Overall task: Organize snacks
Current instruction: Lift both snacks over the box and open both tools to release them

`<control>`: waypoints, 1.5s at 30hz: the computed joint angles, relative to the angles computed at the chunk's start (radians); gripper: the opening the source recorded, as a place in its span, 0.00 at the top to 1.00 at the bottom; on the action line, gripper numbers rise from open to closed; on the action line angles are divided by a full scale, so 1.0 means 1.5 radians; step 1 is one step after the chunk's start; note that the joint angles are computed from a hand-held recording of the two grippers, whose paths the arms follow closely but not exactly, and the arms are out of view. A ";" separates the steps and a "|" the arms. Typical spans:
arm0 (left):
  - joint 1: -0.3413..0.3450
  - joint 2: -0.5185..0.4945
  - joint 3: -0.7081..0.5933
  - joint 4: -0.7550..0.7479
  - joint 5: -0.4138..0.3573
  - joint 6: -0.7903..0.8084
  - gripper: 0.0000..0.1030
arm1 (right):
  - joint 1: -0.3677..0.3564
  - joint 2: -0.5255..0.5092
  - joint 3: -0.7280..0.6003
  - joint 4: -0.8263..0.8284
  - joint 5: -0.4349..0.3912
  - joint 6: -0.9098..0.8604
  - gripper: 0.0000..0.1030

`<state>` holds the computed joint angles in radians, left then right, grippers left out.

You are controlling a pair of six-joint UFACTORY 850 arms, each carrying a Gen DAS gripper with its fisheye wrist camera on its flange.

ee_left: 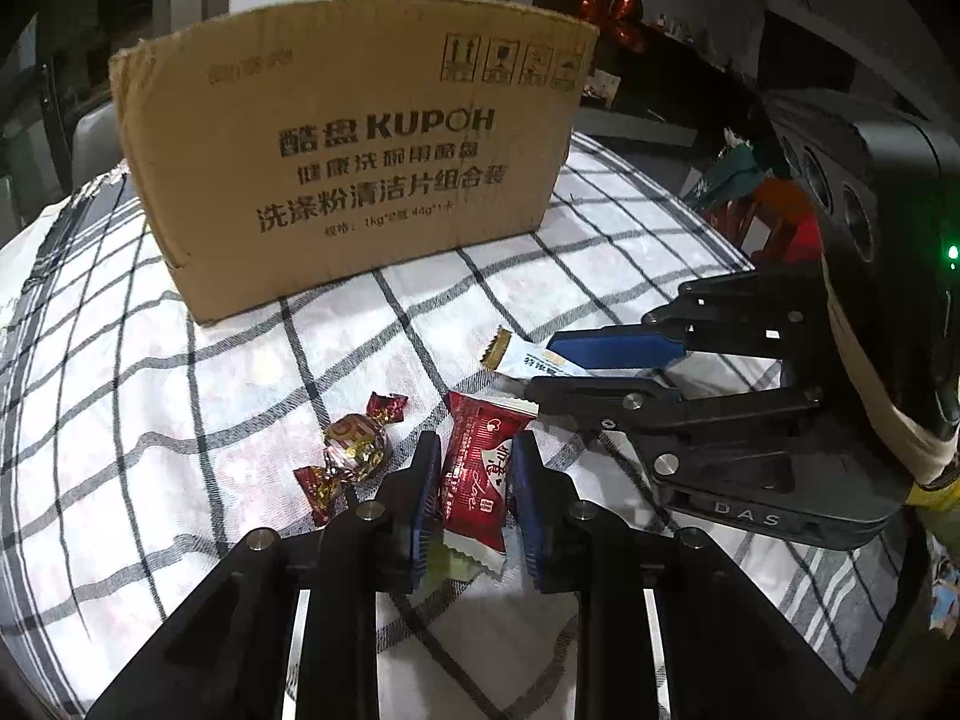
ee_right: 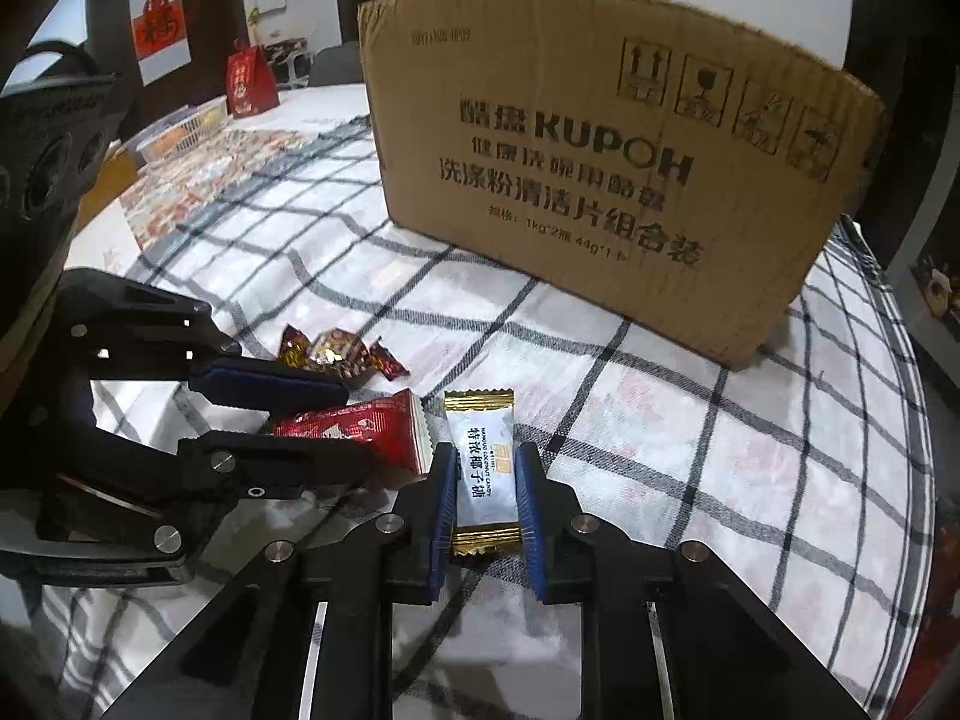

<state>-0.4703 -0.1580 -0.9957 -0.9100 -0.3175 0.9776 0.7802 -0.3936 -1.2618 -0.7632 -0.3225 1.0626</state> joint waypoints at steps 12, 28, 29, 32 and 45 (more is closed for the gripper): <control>-0.011 0.074 0.031 0.003 0.062 -0.036 0.76 | 0.023 0.061 0.028 -0.181 -0.024 0.210 0.80; -0.008 0.135 0.008 -0.001 0.113 -0.053 0.76 | 0.046 0.112 0.013 -0.355 -0.094 0.379 0.80; -0.007 0.136 0.003 -0.024 0.116 -0.029 0.76 | 0.046 0.113 0.009 -0.365 -0.097 0.387 0.80; -0.005 0.139 -0.007 -0.089 0.129 0.043 0.76 | 0.047 0.115 -0.003 -0.396 -0.105 0.411 0.80; 0.010 0.124 -0.062 -0.409 0.143 0.371 0.76 | 0.033 0.104 -0.056 -0.466 -0.118 0.454 0.80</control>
